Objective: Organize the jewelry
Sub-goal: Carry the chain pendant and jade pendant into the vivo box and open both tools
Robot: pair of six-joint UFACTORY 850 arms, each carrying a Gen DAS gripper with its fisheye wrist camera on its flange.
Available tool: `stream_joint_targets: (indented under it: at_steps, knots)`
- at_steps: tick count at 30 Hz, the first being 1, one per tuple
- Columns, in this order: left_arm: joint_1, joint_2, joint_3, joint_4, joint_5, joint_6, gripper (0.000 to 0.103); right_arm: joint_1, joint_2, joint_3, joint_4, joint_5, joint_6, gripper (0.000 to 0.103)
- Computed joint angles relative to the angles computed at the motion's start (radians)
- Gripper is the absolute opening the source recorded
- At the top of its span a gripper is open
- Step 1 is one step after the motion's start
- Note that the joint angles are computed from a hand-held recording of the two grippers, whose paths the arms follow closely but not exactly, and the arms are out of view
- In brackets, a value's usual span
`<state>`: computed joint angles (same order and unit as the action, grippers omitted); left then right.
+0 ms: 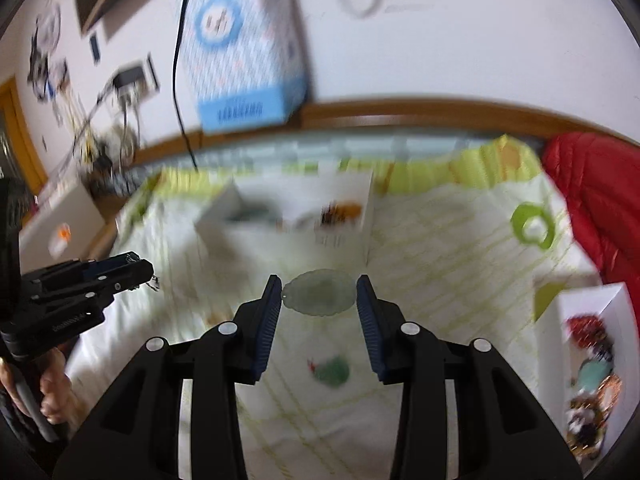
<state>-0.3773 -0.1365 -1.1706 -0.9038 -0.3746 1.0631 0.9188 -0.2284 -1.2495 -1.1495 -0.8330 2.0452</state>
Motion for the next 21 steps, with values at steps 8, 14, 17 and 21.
stream_joint_targets:
  at_steps: [8,14,17,21]
  knots:
    - [-0.033,-0.085,-0.200,-0.075,-0.009,-0.021,0.028,-0.040,0.009,-0.104,-0.150,-0.041,0.039,0.037]
    - [-0.054,-0.208,-0.318,0.041,-0.015,-0.197,0.028,-0.119,-0.054,-0.147,-0.143,0.065,0.051,0.037]
    - [-0.056,-0.250,-0.332,0.075,-0.024,-0.219,0.028,-0.146,-0.080,-0.140,-0.112,0.118,0.033,0.037]
    - [-0.057,-0.285,-0.351,0.136,-0.034,-0.262,0.028,-0.171,-0.101,-0.125,-0.034,0.146,-0.005,0.037]
